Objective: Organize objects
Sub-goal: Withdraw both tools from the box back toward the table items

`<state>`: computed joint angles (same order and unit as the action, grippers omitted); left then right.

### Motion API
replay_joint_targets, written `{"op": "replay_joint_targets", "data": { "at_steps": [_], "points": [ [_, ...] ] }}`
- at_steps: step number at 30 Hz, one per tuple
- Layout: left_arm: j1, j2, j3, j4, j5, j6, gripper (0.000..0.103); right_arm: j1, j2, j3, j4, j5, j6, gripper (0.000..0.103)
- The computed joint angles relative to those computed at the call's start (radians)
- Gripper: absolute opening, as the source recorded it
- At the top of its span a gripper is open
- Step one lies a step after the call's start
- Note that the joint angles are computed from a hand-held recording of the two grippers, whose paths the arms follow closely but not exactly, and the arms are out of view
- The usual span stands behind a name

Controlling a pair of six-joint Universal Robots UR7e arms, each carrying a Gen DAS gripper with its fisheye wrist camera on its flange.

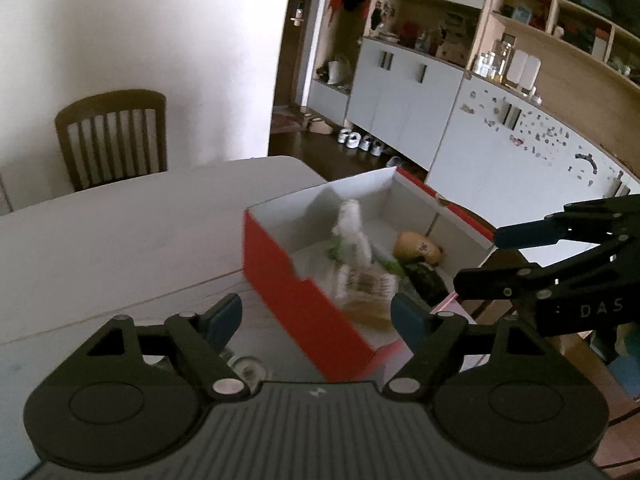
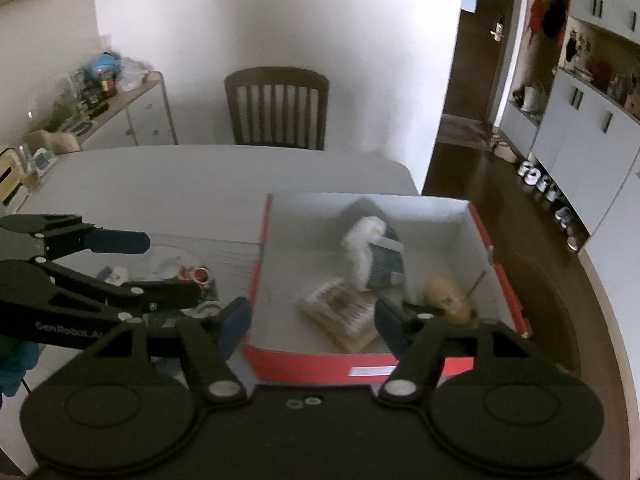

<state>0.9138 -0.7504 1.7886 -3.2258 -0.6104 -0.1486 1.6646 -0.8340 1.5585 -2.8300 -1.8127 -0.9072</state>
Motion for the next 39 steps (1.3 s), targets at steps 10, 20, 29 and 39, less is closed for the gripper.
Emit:
{"op": "replay_joint_targets", "data": {
  "at_steps": [10,20,29,39],
  "points": [
    [-0.011,-0.125,0.168,-0.029,0.027,-0.061,0.084,0.048,0.004,0.08,-0.066,-0.008,0.039,0.074],
    [-0.004,-0.21,0.307,-0.105,0.04,-0.04,0.103,0.072,0.024,0.144,-0.148,0.007,0.06,0.087],
    [0.028,-0.269,0.408,-0.127,0.048,-0.068,0.103,0.058,0.054,0.209,-0.224,0.019,0.06,0.103],
    [0.109,-0.255,0.455,-0.218,0.07,0.045,0.103,0.048,0.142,0.218,-0.299,-0.047,0.138,0.102]
  ]
}}
